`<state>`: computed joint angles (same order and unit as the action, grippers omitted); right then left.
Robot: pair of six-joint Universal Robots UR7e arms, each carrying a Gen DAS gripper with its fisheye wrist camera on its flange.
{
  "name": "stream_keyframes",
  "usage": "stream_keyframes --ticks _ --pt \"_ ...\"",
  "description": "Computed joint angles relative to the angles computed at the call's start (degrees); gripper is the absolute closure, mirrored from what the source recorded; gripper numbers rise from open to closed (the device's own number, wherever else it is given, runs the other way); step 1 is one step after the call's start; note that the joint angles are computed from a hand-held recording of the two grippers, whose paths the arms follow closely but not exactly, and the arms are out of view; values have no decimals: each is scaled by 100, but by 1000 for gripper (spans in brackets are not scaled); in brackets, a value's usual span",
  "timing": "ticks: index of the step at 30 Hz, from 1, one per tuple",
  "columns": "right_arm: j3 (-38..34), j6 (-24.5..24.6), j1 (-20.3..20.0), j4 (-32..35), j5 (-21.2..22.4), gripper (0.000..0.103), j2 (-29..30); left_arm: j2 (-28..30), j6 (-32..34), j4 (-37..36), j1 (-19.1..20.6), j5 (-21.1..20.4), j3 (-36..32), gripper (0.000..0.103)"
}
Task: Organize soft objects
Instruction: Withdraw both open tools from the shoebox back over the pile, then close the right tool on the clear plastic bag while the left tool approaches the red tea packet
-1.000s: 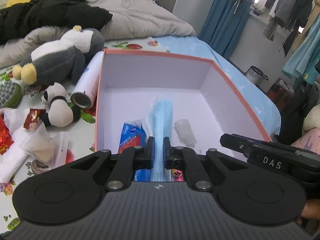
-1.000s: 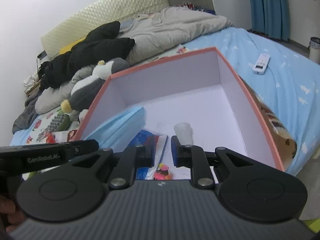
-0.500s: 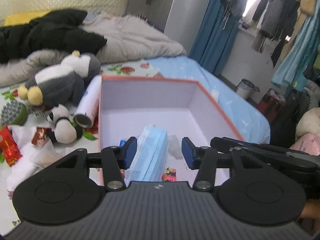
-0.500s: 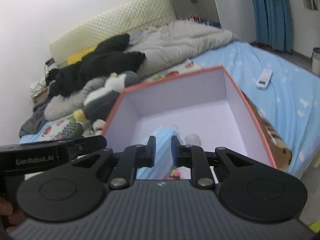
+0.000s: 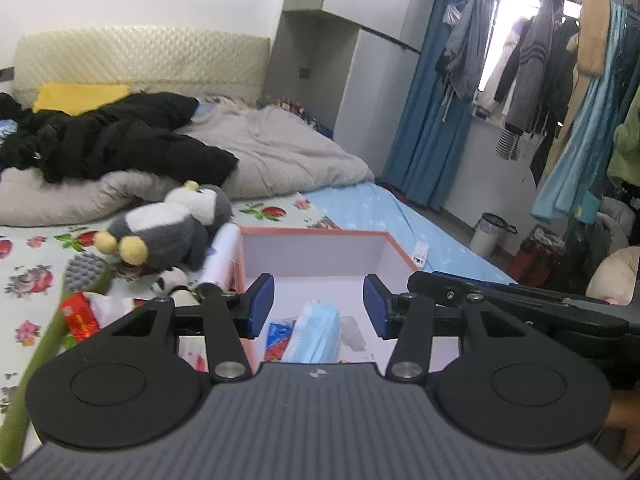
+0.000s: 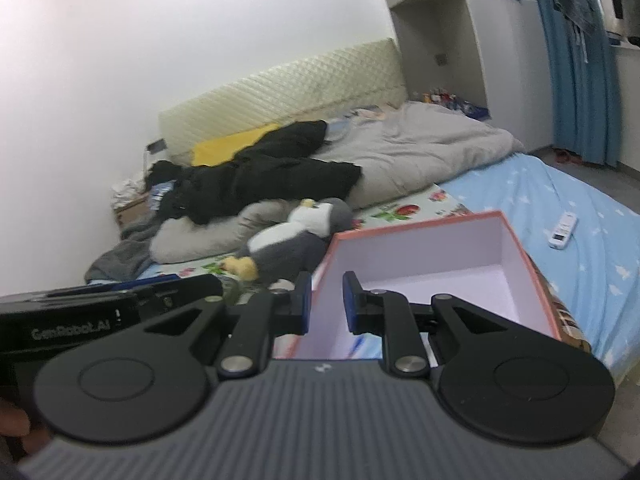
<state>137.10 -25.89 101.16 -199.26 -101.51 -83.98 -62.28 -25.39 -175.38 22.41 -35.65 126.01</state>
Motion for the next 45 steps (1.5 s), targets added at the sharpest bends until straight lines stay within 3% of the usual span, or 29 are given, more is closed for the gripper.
stream_keyframes --ticks 7,13,23,28,33,37,45 --pt "164 21 287 171 259 82 -105 -886 -1176 1097 -518 596 594 48" --pt "284 19 521 346 263 81 -57 -1738 -2652 2723 -911 893 1001 48" --pt "588 125 734 584 104 81 137 -2845 -5153 5471 -1389 748 1469 48" --pt "691 133 806 585 -29 81 378 -3137 -5950 6242 -1468 580 1629 48" --pt "711 138 815 605 -89 80 630 -3331 -6332 6538 -1422 378 1799 48" --pt "666 90 783 495 -200 80 895 -3423 -6312 6373 -1238 326 1949 48" --pt "366 -8 699 240 -243 80 1485 -3178 -5146 4997 -358 440 2125 48"
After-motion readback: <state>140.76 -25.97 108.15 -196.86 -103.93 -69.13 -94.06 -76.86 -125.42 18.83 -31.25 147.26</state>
